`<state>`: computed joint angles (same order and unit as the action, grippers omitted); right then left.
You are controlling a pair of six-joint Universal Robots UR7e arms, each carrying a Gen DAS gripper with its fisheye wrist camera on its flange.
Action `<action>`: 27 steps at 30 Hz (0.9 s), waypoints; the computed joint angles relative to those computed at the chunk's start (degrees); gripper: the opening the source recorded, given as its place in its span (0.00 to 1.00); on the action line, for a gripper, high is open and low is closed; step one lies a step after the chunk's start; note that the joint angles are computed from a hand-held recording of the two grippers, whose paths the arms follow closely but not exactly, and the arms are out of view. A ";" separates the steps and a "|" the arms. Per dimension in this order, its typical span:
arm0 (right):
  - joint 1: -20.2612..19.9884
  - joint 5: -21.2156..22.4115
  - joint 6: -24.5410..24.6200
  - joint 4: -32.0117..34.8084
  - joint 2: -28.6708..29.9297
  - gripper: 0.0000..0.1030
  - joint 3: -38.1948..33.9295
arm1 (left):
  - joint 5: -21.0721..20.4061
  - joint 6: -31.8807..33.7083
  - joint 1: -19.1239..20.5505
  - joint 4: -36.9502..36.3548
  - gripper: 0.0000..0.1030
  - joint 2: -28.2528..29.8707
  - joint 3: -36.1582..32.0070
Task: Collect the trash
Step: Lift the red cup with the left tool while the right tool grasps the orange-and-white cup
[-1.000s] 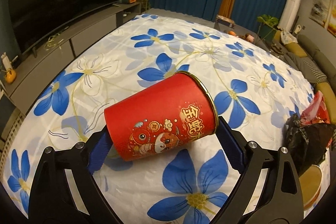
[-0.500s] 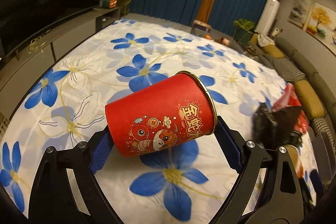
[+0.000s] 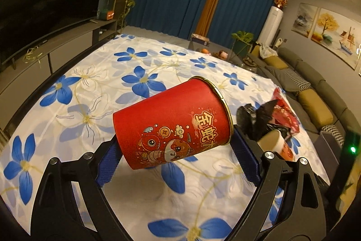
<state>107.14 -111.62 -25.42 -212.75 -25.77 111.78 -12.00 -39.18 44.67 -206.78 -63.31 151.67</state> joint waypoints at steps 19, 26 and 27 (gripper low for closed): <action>1.26 -3.67 5.05 3.10 1.65 0.92 -3.80 | -0.45 -5.11 -3.04 -0.55 0.86 1.87 3.66; -0.08 -1.99 0.69 4.95 0.66 0.44 -2.83 | -0.81 -3.44 -3.16 -3.36 0.86 2.84 3.94; -0.47 -1.55 0.50 6.04 0.21 0.37 -2.50 | -0.99 -3.24 -3.07 -3.76 0.86 3.03 3.91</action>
